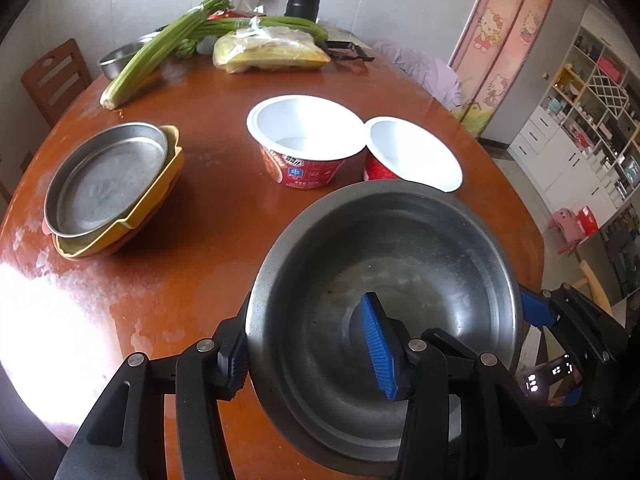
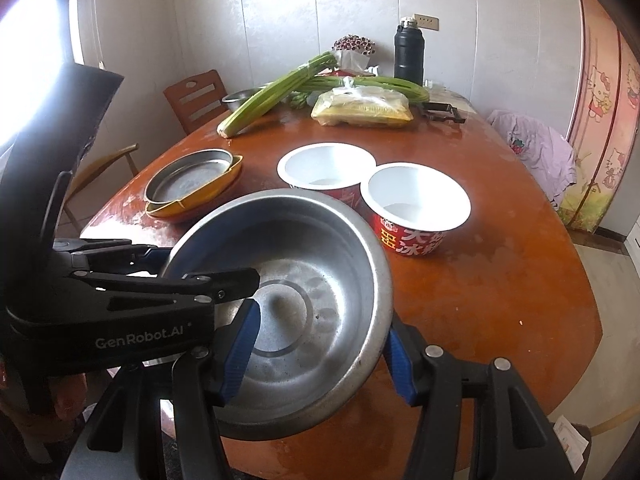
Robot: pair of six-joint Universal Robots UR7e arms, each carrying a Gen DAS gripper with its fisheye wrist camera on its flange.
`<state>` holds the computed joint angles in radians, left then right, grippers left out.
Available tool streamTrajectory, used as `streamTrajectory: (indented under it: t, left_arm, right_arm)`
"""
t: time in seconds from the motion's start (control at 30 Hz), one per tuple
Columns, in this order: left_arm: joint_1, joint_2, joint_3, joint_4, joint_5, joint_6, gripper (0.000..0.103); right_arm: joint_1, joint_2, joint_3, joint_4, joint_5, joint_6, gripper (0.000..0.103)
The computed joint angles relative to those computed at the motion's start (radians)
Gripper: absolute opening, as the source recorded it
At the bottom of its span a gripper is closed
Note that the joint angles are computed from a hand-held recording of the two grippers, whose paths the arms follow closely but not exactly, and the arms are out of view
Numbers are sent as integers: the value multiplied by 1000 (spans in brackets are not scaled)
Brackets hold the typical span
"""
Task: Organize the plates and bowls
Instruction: 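Lift the steel bowl with the left gripper and carry it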
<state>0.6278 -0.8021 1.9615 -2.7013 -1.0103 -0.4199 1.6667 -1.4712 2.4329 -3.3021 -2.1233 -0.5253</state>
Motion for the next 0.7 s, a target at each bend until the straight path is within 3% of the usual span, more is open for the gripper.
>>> streamTrajectory:
  t: [0.7]
  left_arm:
    - [7, 47, -36, 56, 26, -20, 51]
  right_arm:
    - [-62, -11, -5, 68, 62, 37, 60]
